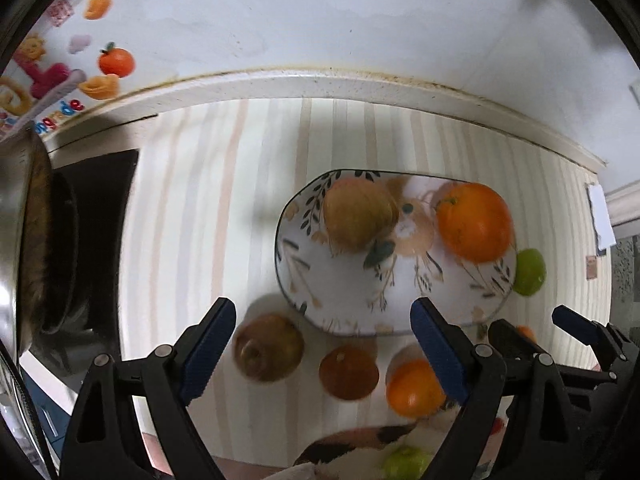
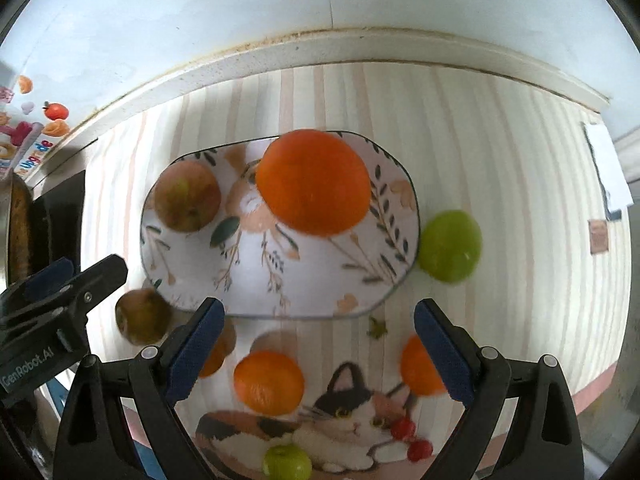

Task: Organize fruits
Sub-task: 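Open both grippers and lift them away from the plate, then grasp a second orange with the right gripper while the left gripper grasps a dark red apple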

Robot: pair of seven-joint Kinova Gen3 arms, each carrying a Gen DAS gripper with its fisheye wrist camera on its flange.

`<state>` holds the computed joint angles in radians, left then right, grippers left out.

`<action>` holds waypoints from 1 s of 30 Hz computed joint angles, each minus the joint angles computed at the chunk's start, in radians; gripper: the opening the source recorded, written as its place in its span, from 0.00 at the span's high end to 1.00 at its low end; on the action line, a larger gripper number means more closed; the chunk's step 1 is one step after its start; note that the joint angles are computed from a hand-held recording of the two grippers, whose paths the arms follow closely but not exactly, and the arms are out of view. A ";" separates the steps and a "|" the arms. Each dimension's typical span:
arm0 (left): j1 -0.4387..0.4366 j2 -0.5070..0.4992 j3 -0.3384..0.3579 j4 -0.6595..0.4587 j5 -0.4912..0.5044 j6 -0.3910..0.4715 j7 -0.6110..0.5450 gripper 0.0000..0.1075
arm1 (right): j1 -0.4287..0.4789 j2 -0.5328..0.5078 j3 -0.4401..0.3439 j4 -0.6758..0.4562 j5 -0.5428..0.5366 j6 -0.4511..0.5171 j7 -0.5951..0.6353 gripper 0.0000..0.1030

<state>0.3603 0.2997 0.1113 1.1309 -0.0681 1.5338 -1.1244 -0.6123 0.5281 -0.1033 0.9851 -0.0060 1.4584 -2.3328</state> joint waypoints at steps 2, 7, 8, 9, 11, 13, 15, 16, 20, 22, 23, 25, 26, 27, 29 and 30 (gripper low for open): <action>0.003 -0.034 0.001 0.020 -0.007 -0.003 -0.003 0.17 | -0.026 -0.043 0.001 0.037 0.016 -0.012 -0.030 0.05; 0.027 -0.113 0.017 0.068 -0.046 -0.026 0.015 0.17 | -0.076 -0.122 -0.005 0.084 0.070 -0.029 -0.093 0.05; 0.027 -0.131 0.020 0.079 -0.050 -0.030 0.017 0.17 | -0.087 -0.140 -0.007 0.093 0.084 -0.030 -0.109 0.05; 0.028 -0.147 0.025 0.086 -0.054 -0.033 0.022 0.17 | -0.093 -0.150 -0.011 0.091 0.093 -0.027 -0.120 0.05; 0.029 -0.181 0.033 0.110 -0.064 -0.046 0.032 0.17 | -0.104 -0.175 -0.018 0.099 0.110 -0.027 -0.143 0.05; 0.026 -0.212 0.043 0.134 -0.070 -0.054 0.037 0.17 | -0.113 -0.206 -0.030 0.123 0.114 -0.044 -0.172 0.05; 0.018 -0.241 0.050 0.170 -0.064 -0.062 0.039 0.17 | -0.114 -0.222 -0.043 0.139 0.108 -0.053 -0.187 0.05; 0.014 -0.252 0.053 0.186 -0.062 -0.065 0.040 0.17 | -0.113 -0.224 -0.048 0.145 0.105 -0.060 -0.189 0.05; -0.014 -0.277 0.056 0.275 -0.054 -0.088 0.053 0.17 | -0.102 -0.216 -0.071 0.214 0.060 -0.105 -0.187 0.05; -0.039 -0.269 0.045 0.318 -0.032 -0.103 0.046 0.17 | -0.080 -0.199 -0.079 0.260 0.012 -0.150 -0.172 0.05; -0.051 -0.261 0.039 0.337 -0.028 -0.111 0.046 0.17 | -0.071 -0.190 -0.081 0.277 -0.005 -0.169 -0.163 0.05; -0.071 -0.239 0.029 0.363 -0.019 -0.122 0.038 0.17 | -0.043 -0.164 -0.089 0.331 -0.061 -0.238 -0.130 0.05; -0.076 -0.222 0.027 0.370 -0.026 -0.122 0.043 0.17 | -0.037 -0.149 -0.090 0.350 -0.078 -0.261 -0.122 0.05; -0.082 -0.211 0.024 0.376 -0.024 -0.129 0.039 0.17 | -0.034 -0.134 -0.091 0.359 -0.090 -0.276 -0.111 0.05; -0.093 -0.173 0.017 0.375 -0.013 -0.132 0.016 0.17 | -0.037 -0.107 -0.091 0.371 -0.099 -0.304 -0.092 0.06; -0.094 -0.154 0.016 0.370 -0.014 -0.130 0.011 0.17 | -0.044 -0.096 -0.087 0.371 -0.095 -0.307 -0.090 0.09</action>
